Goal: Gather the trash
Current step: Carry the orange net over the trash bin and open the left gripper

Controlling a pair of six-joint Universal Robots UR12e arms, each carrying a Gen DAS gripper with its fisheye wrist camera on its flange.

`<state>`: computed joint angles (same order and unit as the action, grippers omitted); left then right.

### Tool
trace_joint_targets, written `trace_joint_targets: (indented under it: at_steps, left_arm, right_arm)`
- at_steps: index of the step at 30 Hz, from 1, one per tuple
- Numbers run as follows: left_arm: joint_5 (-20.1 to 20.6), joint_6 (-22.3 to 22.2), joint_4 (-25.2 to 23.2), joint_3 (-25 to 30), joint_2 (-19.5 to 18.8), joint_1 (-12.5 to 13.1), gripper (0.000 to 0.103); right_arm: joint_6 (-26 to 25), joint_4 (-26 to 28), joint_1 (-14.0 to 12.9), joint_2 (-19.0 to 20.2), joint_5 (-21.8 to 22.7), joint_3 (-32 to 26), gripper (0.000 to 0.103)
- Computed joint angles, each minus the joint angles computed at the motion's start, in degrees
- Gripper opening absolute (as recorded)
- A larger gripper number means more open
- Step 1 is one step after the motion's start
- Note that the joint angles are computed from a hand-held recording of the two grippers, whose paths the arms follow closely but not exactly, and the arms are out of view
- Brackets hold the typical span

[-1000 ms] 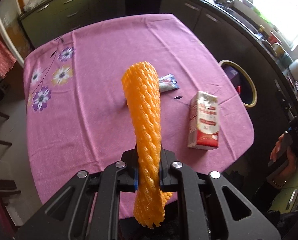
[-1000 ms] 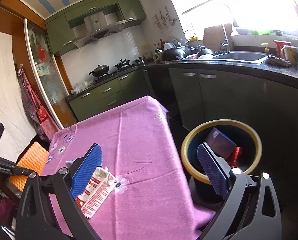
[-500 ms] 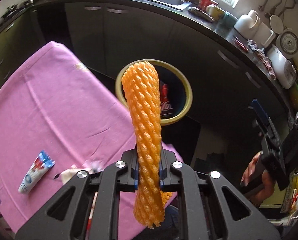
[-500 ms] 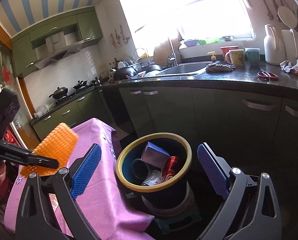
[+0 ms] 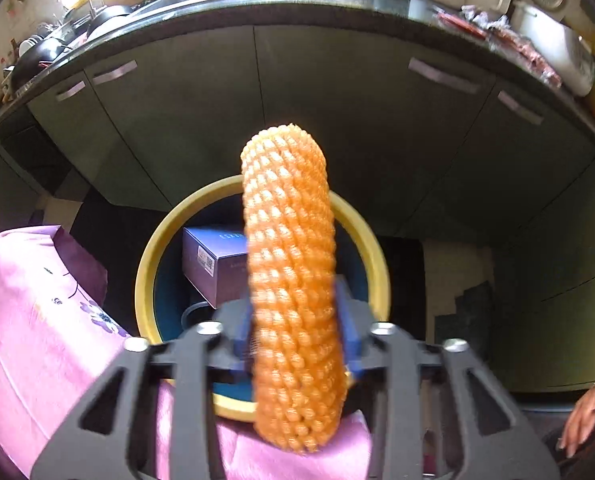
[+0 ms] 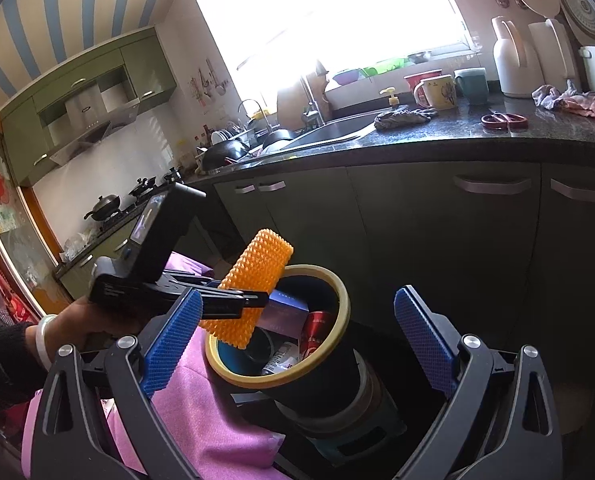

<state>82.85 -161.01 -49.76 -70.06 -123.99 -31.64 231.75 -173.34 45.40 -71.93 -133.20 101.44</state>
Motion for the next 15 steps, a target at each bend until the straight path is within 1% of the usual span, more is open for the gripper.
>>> trace_joint_targets:
  at_steps: [1,3,4,6,8,11,13,15]
  left_arm:
    - [0.7,-0.3,0.1,0.3,-0.3,-0.2,0.048]
    - [0.7,-0.7,-0.2,0.4,-0.2,0.0,0.057]
    - [0.6,-1.1,0.4,0.0,0.1,0.2,0.058]
    - [-0.3,-0.9,0.9,-0.8,0.9,0.7,0.068]
    - [-1.0,-1.1,2.7,-2.4,2.3,1.2,0.068]
    - [-4.7,-2.9,5.0,-4.8,4.8,2.6,0.069]
    - [-7.8,-5.0,8.1,-7.6,7.1,4.1,0.072]
    - [-10.6,-7.1,12.6,-11.4,10.1,5.9,0.082]
  right_arm:
    - [0.2,0.0,-0.1,-0.1,0.1,0.1,0.096]
    - [-0.2,-0.1,-0.1,-0.1,0.2,0.1,0.096]
    - [-0.2,0.0,0.0,0.0,-0.1,-0.1,0.096]
    - [-0.4,0.5,0.3,0.2,-0.4,-0.6,0.096]
    - [-0.8,0.4,0.4,0.3,-0.6,-1.0,0.096]
    - [-1.9,0.5,0.9,0.7,-0.9,-1.9,0.096]
    - [-3.1,0.8,1.1,0.9,-1.0,-2.6,0.096]
    - [-4.3,1.1,1.4,1.1,-0.8,-3.4,0.096]
